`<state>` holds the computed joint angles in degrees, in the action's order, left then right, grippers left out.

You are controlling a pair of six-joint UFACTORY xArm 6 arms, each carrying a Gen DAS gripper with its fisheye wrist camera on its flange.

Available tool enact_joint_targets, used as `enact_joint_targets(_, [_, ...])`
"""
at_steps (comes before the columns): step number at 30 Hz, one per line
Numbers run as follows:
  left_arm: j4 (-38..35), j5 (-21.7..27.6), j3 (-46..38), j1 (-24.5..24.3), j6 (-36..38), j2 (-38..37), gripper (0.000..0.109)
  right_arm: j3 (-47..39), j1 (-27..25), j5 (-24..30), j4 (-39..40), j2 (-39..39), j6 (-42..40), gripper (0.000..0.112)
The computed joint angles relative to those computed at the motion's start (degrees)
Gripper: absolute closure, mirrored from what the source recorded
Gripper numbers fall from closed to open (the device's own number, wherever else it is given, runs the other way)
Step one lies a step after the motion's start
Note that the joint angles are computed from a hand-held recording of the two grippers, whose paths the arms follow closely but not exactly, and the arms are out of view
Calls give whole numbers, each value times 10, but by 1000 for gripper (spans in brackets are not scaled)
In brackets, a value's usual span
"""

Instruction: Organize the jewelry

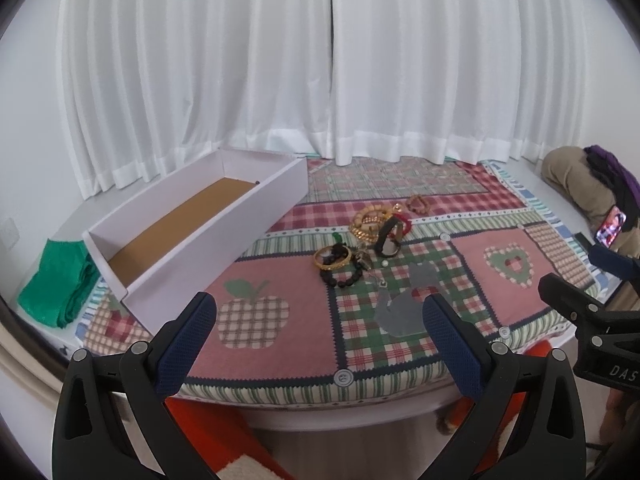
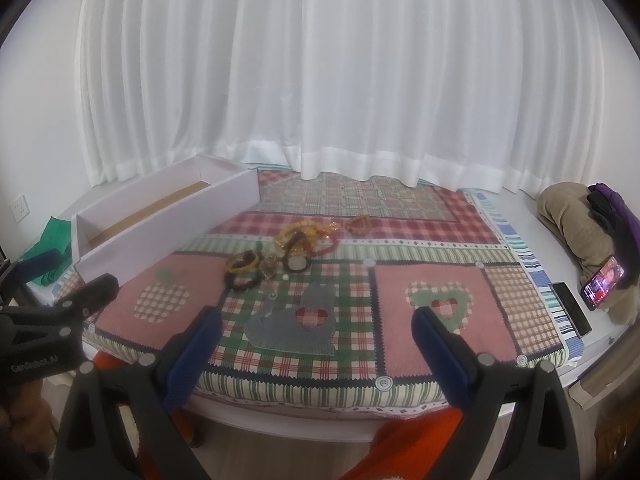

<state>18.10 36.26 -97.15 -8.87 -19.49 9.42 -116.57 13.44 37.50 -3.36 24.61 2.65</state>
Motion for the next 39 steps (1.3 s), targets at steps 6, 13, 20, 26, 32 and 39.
enact_joint_targets(6, [1,-1,-5,0,3,5,6,-6,0,5,1,6,2,15])
enact_joint_targets(13, [4,3,-20,6,4,19,6,-12,0,9,4,15,-4,15])
enact_joint_targets(20, [-11,17,-46,14,16,41,6,-37,-1,22,7,34,-7,15])
enact_joint_targets(26, [-62,38,-73,31,47,63,6,-49,-3,25,7,46,-12,15])
enact_joint_targets(32, [-131,86,-129,53,77,106,6,-99,-3,57,26,84,-26,15])
enact_joint_targets(39, [-186,141,-222,59,123,172,6,-157,-5,87,39,121,-42,15])
